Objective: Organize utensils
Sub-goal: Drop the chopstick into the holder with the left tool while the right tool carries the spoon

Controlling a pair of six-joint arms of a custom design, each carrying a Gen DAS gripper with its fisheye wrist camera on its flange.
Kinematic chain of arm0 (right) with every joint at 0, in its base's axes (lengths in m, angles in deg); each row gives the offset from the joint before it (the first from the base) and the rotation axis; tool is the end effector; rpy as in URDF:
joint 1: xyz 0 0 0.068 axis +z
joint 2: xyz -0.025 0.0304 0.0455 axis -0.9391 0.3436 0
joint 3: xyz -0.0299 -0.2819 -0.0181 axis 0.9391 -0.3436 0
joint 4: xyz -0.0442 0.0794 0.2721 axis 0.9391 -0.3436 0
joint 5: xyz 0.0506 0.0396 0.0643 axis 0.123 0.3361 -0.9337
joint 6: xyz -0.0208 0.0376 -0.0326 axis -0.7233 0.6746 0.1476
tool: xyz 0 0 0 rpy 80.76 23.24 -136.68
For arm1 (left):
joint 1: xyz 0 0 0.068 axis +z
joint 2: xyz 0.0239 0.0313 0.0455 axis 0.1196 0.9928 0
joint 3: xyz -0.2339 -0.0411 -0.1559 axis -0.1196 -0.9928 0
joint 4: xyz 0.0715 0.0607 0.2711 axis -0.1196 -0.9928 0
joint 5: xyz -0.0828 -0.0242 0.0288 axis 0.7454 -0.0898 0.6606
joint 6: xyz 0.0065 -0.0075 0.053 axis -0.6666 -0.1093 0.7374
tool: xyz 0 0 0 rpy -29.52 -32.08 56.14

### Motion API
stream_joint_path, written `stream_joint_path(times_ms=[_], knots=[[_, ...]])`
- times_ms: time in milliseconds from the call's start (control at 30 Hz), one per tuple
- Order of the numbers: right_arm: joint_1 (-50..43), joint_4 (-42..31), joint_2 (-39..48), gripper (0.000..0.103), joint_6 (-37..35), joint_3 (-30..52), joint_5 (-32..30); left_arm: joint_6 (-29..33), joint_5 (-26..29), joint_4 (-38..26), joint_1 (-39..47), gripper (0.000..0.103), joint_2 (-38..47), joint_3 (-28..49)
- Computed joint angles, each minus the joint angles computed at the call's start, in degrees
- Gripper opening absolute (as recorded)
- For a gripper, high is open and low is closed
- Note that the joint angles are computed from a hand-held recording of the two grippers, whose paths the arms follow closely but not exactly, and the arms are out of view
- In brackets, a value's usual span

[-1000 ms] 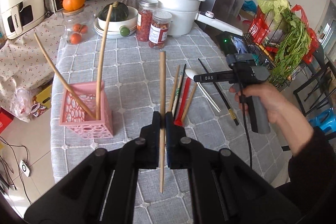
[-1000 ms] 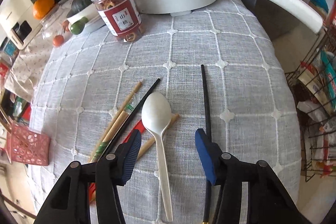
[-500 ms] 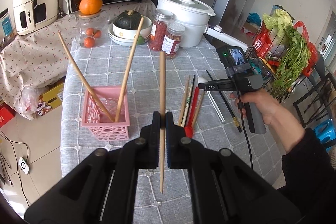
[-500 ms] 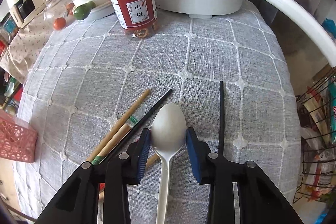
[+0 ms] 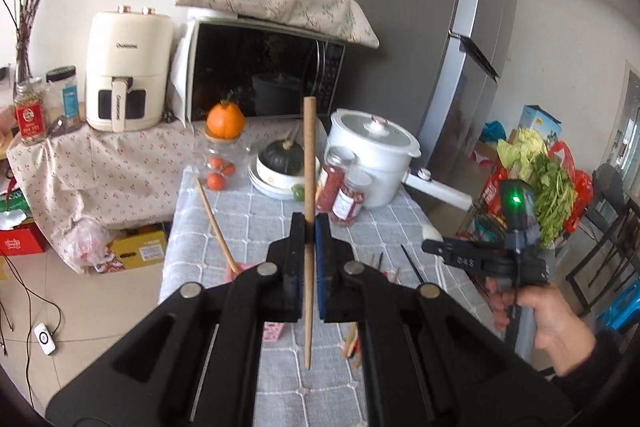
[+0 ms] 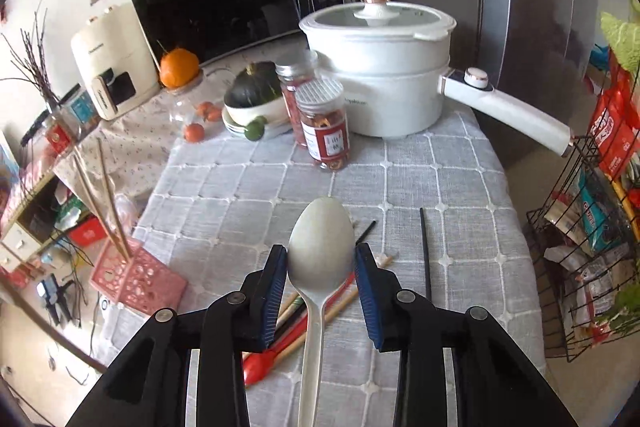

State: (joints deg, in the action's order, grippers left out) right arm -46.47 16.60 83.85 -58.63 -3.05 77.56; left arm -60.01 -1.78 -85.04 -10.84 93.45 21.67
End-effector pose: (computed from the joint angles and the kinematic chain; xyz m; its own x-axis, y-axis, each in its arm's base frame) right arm 0.2950 0.1199 0.2579 -0.7405 0.1649 -0.6515 0.0806 0.9842 0.1576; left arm 0.2403 -0.0825 0.3271 -0.4778 -0.0233 -0.8782 0.3600 0.9067 -0.2199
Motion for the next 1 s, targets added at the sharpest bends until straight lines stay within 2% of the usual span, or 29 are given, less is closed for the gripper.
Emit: stream_joint_path(times_ms=[167, 300, 500, 633, 833, 900, 967, 1000], knots=[[6.43, 2.42, -5.97, 0.035, 4.08, -2.82, 4.18, -1.24, -4.86, 9.97, 1.06, 0.006, 0.33, -4.03], [10.18, 3.46, -6.66, 0.035, 4.92, -2.36, 6.90, -2.55, -7.55, 16.31, 1.74, 0.005, 1.95, -6.71], [14.42, 6.31, -6.14, 0.035, 4.21, -2.03, 10.44, -1.13, -14.85, 24.96, -0.81, 0.005, 6.05, -9.17], [15.68, 8.55, -6.48, 0.035, 4.43, -3.03, 11.00, -0.66, -16.22, 24.69, -1.72, 0.006, 11.30, -7.43], [16.65, 11.39, -6.61, 0.035, 3.42, -4.62, 12.37, -1.50, -14.90, 20.47, -2.13, 0.006, 15.92, -4.82], [16.68, 12.23, -6.70, 0.035, 3.19, -5.06, 12.59, -1.47, -14.00, 18.64, -1.82, 0.013, 16.50, -3.96], [16.74, 13.18, -6.76, 0.035, 3.14, -5.49, 12.97, -1.49, -13.64, 16.97, -1.56, 0.038, 16.22, -3.54], [16.82, 13.58, -6.79, 0.035, 3.22, -5.63, 13.12, -1.63, -13.83, 16.54, -1.49, 0.043, 16.15, -3.43]])
